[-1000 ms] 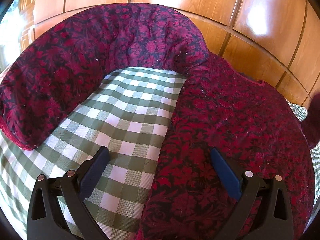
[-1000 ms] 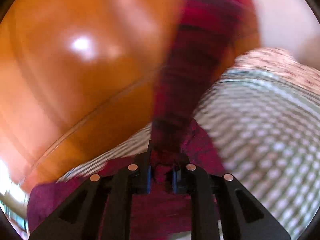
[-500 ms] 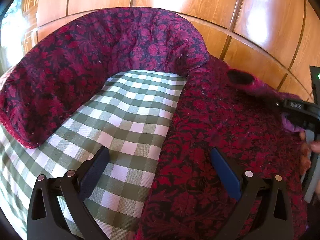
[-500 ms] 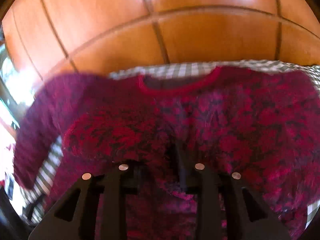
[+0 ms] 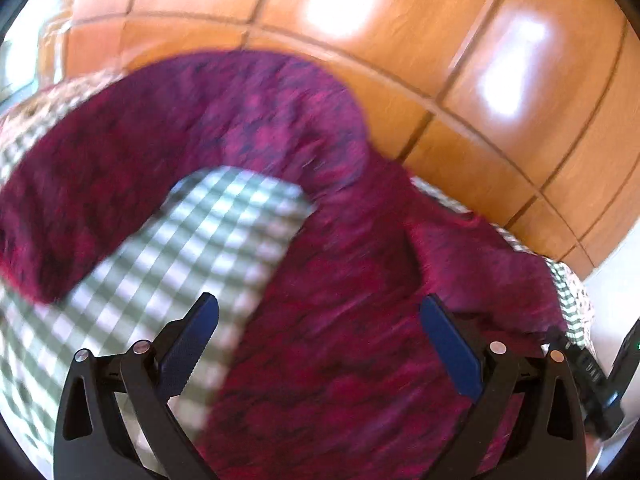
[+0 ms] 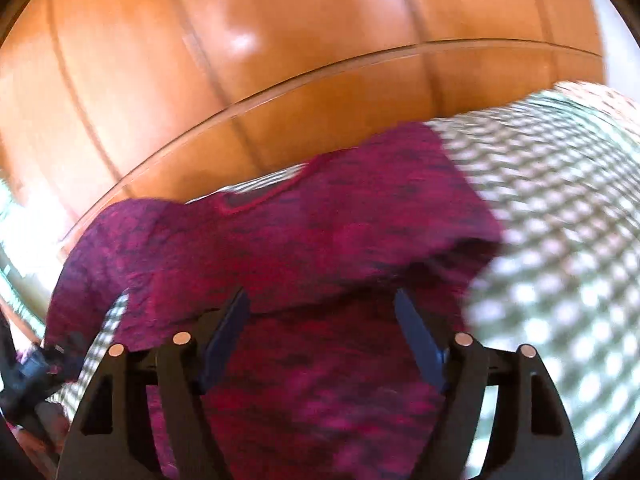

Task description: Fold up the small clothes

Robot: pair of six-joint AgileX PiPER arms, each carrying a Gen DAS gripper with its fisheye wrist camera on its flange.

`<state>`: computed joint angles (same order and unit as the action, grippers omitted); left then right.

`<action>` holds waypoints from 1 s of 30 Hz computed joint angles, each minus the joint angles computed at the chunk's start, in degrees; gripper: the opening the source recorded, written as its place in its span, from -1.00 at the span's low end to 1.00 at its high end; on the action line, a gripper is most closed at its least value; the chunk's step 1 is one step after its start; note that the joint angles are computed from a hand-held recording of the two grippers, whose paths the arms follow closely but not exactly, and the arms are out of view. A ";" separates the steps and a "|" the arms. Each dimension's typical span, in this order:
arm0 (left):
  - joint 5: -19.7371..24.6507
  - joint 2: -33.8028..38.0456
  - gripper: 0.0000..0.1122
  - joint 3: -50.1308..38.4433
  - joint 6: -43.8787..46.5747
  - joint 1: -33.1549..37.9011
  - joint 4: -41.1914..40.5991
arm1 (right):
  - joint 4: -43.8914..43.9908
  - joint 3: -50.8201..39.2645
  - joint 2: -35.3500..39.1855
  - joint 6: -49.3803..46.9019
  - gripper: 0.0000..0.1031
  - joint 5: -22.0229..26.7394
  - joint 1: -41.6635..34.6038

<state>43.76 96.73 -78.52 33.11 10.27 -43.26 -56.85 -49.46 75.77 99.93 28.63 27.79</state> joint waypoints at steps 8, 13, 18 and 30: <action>-0.18 8.33 0.67 -13.35 -5.97 -11.29 8.23 | 16.51 -2.78 0.29 -13.12 0.20 12.42 -8.63; 12.31 22.64 -0.02 -31.26 -17.66 -15.74 17.97 | 27.18 -1.32 1.12 -24.26 0.20 0.52 -18.47; 15.40 27.48 -0.76 -38.21 -19.30 -16.06 16.91 | 34.05 -7.52 6.43 -39.41 -0.67 1.39 -20.53; 1.88 24.88 -0.82 -27.89 -8.50 -14.08 13.54 | 17.09 -5.45 4.78 -30.59 0.33 10.05 -12.36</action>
